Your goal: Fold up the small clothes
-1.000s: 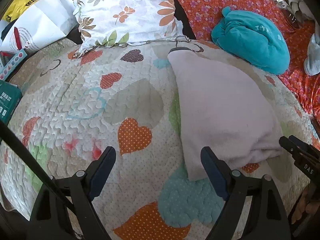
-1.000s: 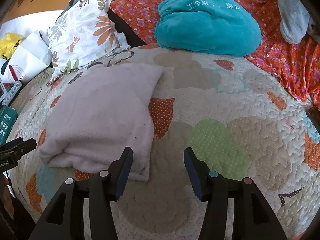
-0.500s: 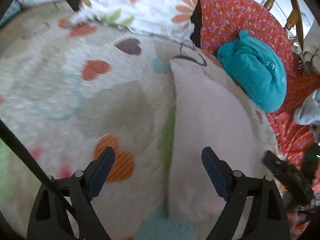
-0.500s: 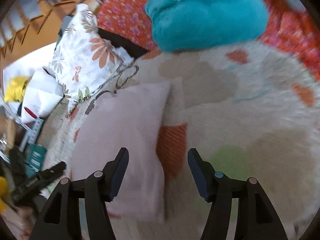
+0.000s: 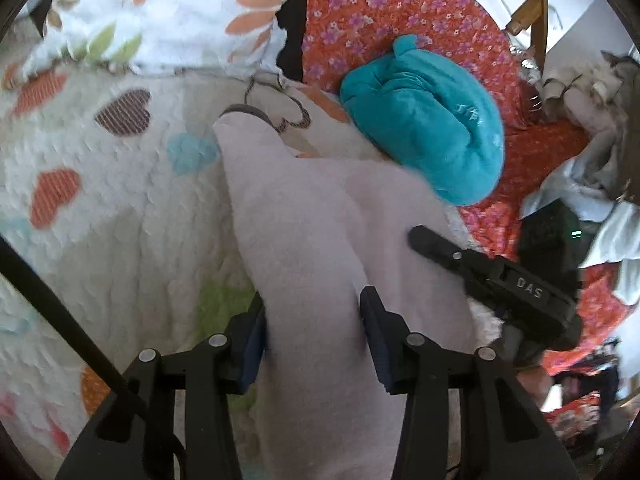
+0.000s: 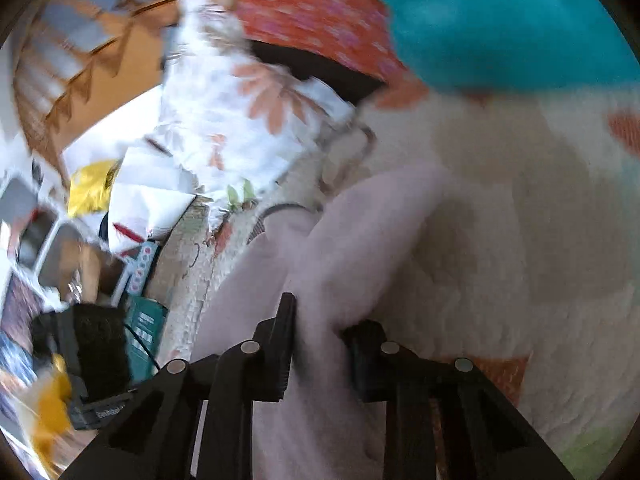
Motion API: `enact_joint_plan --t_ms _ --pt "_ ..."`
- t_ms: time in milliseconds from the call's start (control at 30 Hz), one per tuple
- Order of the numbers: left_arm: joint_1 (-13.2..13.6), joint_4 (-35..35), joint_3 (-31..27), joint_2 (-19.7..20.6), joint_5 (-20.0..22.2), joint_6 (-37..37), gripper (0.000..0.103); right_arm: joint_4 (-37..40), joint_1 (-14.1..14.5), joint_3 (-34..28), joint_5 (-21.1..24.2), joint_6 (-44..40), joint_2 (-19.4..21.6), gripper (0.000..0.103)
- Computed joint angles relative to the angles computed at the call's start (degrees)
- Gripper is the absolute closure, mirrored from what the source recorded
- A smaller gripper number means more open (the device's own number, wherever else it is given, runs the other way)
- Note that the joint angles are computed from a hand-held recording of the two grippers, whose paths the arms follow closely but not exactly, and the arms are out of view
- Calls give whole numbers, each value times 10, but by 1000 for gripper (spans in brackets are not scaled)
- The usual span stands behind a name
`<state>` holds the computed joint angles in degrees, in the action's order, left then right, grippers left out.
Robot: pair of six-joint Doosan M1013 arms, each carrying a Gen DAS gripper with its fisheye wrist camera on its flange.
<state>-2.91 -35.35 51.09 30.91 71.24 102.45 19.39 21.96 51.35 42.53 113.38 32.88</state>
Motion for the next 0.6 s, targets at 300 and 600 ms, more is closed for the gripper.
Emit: enact_joint_plan --t_ms 300,600 --pt "-18 135 60 -32 -55 -44 40 -275 29 -7 46 204 -4 70" --pt "-14 153 123 -70 -57 -57 36 -231 67 -25 101 60 -1 72"
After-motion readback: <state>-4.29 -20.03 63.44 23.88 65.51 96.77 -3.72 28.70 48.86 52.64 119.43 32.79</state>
